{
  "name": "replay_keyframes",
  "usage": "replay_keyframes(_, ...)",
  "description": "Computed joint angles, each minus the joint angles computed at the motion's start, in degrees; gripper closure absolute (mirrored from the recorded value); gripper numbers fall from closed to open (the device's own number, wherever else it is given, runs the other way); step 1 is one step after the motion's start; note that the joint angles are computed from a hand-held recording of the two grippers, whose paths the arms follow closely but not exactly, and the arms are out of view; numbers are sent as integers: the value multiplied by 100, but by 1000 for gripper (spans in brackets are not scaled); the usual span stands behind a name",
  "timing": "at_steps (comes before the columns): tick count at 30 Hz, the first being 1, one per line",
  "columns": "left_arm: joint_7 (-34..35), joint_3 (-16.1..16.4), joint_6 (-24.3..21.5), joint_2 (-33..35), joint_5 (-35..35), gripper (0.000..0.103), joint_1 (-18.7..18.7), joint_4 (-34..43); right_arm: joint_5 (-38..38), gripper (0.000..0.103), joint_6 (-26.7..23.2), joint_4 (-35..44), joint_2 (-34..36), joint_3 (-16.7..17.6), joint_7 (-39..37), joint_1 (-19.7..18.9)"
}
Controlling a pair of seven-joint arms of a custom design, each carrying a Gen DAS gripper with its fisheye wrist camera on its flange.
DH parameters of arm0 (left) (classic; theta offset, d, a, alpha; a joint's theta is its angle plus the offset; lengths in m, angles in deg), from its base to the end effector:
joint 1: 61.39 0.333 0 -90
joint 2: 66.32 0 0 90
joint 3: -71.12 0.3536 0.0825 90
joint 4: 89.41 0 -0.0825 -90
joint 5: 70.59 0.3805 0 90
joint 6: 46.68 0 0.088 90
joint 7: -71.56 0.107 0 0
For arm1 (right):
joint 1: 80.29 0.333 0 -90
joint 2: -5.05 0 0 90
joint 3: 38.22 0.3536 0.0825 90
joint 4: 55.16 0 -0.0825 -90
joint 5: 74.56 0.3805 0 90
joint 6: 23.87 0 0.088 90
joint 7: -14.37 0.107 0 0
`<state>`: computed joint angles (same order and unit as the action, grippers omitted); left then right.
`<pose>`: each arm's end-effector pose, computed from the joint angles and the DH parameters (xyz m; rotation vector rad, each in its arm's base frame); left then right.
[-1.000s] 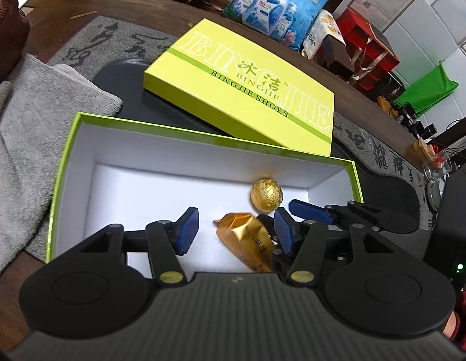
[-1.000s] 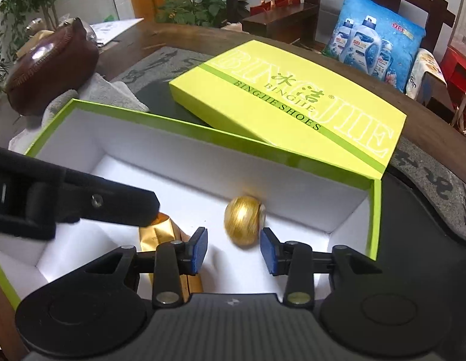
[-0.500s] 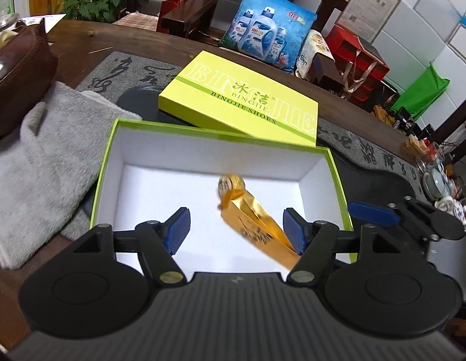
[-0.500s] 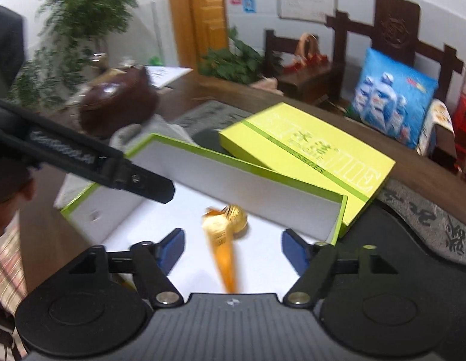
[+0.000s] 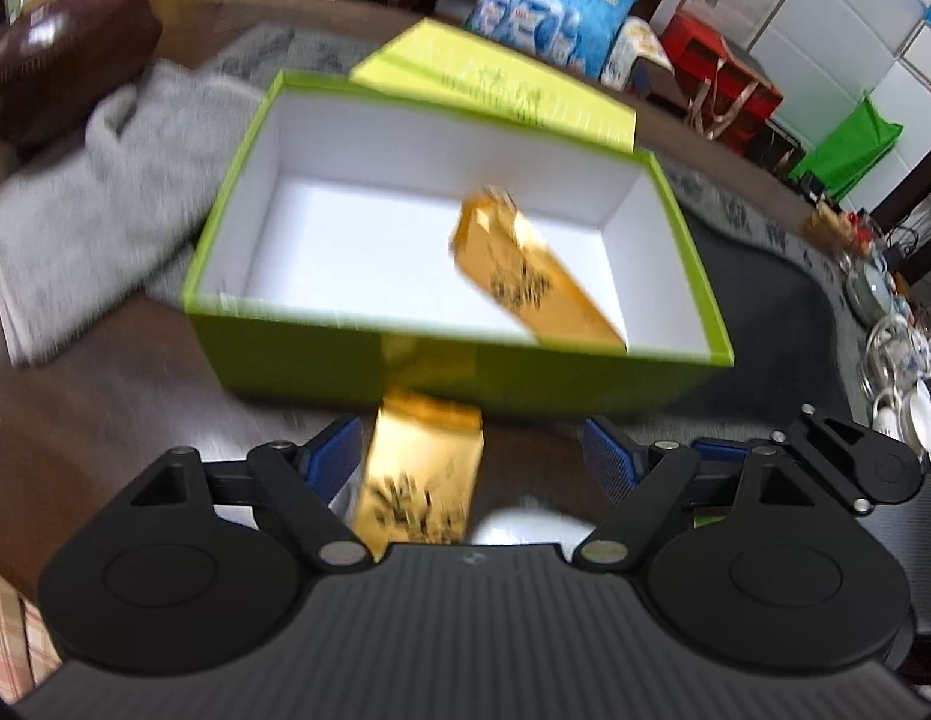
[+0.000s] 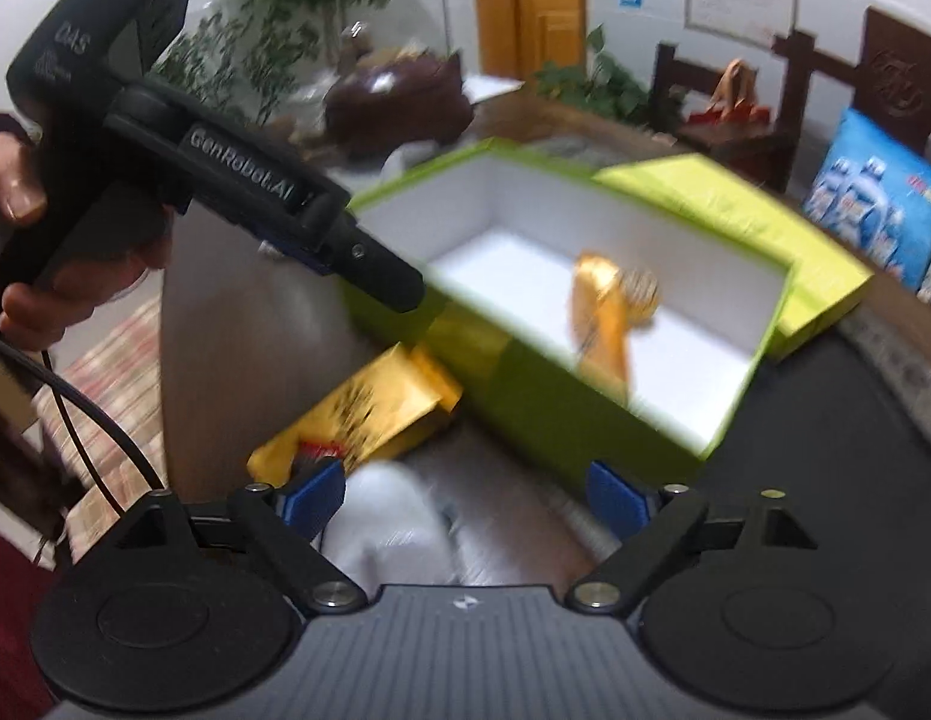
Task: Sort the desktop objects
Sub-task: 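Grasp the white foam-wrapped item with the left tool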
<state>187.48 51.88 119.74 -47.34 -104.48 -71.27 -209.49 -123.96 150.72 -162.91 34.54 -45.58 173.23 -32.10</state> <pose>0.5671 -0.2625 0.3529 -1.6774 2.4544 -0.8911 0.4680 0.4965 0.3255 -2.0556 1.3862 -0.3824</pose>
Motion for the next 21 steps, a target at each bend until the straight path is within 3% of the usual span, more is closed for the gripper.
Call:
replay_keyframes(8, 133, -193, -277, 130, -384, 22, 25, -155, 557, 9, -27, -1, 259, 411, -477, -163)
replay_keyframes(21, 97, -148, -580, 517, -414, 23, -137, 171, 1270, 9, -143, 97, 456, 564, -1096, -211)
